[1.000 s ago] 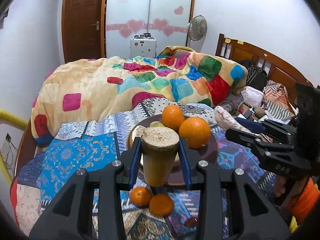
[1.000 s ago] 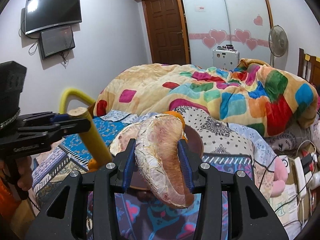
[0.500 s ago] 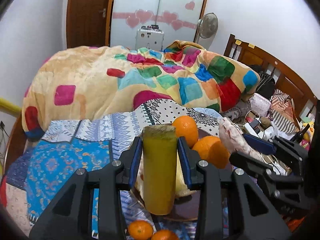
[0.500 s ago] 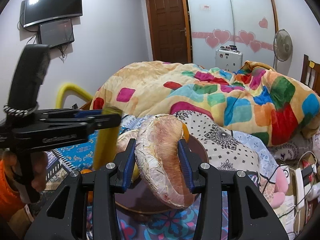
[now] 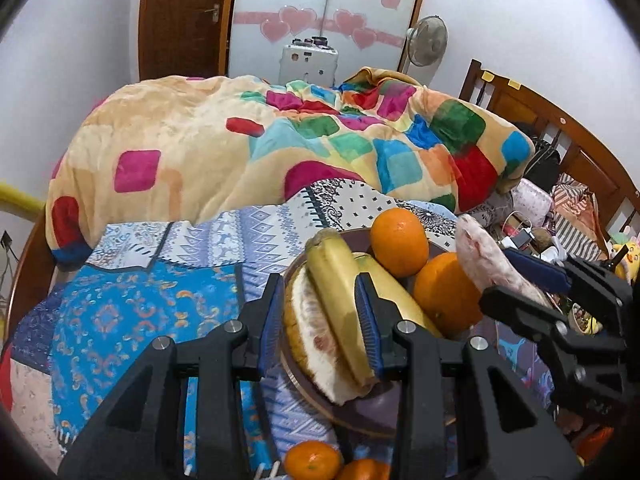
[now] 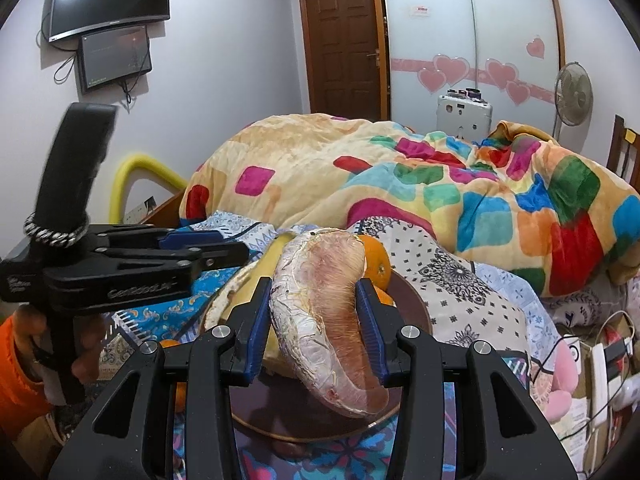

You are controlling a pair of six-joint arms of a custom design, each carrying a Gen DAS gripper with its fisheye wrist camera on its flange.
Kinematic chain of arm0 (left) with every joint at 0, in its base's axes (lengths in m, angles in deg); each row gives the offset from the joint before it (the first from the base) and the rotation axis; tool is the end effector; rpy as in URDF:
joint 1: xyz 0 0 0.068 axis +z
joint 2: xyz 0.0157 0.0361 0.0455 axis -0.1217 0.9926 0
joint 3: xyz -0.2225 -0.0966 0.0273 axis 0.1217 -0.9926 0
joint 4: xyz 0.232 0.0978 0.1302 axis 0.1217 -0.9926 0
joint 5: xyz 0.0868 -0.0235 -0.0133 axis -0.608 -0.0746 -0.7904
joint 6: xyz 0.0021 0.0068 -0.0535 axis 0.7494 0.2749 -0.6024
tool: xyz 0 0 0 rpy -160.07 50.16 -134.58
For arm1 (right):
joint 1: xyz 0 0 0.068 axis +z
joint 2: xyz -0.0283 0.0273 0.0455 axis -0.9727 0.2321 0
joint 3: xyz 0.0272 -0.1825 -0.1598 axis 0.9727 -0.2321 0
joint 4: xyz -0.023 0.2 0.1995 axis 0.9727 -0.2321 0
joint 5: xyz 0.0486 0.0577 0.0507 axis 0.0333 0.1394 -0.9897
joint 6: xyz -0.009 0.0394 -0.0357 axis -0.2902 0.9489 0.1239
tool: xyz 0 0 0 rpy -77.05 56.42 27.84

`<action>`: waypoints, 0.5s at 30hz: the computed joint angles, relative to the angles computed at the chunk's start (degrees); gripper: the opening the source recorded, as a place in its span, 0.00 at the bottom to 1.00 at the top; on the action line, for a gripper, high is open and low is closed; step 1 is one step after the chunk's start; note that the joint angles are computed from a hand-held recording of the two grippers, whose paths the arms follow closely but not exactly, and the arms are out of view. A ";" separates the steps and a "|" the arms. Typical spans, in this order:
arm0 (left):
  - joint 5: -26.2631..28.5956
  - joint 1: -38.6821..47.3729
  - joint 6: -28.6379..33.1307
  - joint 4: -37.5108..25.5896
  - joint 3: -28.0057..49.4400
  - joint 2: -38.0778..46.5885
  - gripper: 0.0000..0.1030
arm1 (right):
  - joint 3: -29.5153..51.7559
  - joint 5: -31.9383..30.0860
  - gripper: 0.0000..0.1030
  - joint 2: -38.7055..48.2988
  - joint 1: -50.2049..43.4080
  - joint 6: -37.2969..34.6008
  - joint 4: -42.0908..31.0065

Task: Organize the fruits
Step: 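Carry the corn cob and pomelo slice onto the dark plate and open both tools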

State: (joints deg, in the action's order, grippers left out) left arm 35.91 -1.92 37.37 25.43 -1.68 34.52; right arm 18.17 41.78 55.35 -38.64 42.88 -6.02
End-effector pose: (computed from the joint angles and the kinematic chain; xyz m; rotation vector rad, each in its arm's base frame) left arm 0.1871 0.0013 0.1503 0.3704 2.3153 -0.3781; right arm 0.1240 0.0876 0.1457 -0.3363 2.1562 0.2991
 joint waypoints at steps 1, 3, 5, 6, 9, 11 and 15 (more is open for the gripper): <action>0.74 1.43 1.16 -1.20 -0.24 -1.41 0.35 | 0.42 -0.03 0.37 1.89 0.16 0.03 1.32; 1.18 3.14 2.61 -2.65 -0.82 -4.05 0.35 | 1.44 0.68 0.37 6.21 0.62 -0.29 4.46; 0.64 4.71 3.72 -3.52 -2.02 -7.98 0.35 | 2.26 0.74 0.37 10.30 0.70 -0.26 7.37; 1.30 5.85 4.62 -4.10 -2.19 -8.88 0.35 | 2.73 0.27 0.37 12.66 0.50 -0.27 9.00; 3.15 8.74 6.93 -5.26 -1.96 -8.87 0.35 | 4.26 0.84 0.37 20.02 0.90 -0.25 13.43; 4.01 10.20 8.24 -5.81 -2.01 -8.72 0.35 | 5.04 1.02 0.37 23.57 1.04 0.02 15.35; 6.71 14.29 11.05 -7.95 -2.08 -9.00 0.41 | 5.29 -0.73 0.43 24.15 -0.06 1.96 15.77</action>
State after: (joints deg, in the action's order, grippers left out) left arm 42.62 12.37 48.42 17.48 -3.76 25.51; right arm 23.47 41.04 79.50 -38.70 44.84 9.75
